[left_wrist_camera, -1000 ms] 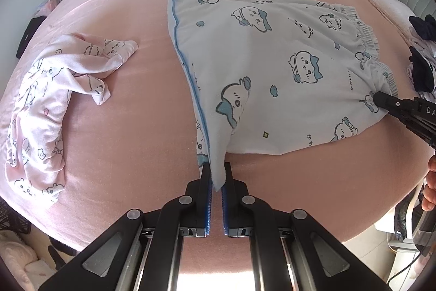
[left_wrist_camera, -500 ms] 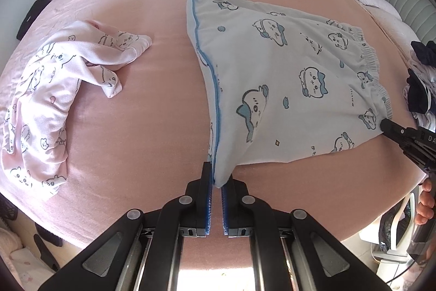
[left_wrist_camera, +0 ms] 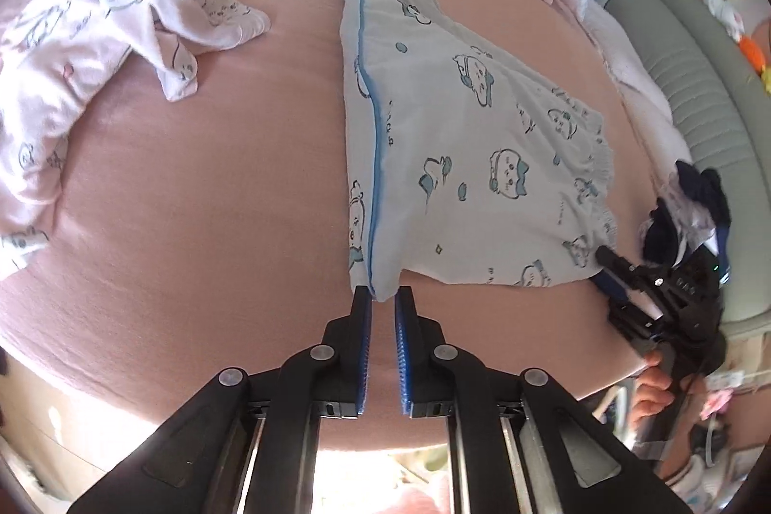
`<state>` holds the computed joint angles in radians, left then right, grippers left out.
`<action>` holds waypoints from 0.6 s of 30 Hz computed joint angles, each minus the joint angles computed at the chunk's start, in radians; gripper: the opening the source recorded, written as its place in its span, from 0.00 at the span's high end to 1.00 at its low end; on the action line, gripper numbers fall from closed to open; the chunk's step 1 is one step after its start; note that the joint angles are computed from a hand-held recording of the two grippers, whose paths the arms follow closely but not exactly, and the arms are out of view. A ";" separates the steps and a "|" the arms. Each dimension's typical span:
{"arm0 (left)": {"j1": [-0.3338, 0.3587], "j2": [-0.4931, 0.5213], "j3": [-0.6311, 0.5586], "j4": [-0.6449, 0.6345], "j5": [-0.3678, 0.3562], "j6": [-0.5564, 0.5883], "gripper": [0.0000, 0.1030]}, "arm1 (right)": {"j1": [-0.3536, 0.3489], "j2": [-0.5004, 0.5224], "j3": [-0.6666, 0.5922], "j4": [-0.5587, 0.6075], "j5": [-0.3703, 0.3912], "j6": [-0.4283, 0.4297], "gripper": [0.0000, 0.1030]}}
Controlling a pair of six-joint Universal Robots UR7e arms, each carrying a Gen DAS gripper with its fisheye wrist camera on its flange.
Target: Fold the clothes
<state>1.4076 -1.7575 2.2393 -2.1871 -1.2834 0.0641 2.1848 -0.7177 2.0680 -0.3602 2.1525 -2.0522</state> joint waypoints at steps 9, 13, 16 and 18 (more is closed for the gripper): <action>-0.031 -0.085 0.045 0.061 -0.185 -0.198 0.14 | 0.020 0.002 -0.002 -0.055 0.014 -0.043 0.46; -0.070 -0.085 0.092 0.050 -0.228 -0.266 0.14 | 0.020 0.005 0.003 -0.093 0.025 -0.047 0.38; -0.107 -0.065 0.132 -0.013 -0.204 -0.285 0.14 | 0.015 0.007 0.013 -0.137 0.031 -0.060 0.38; -0.131 -0.061 0.160 -0.063 -0.178 -0.301 0.14 | 0.009 0.007 0.017 -0.157 0.029 -0.063 0.38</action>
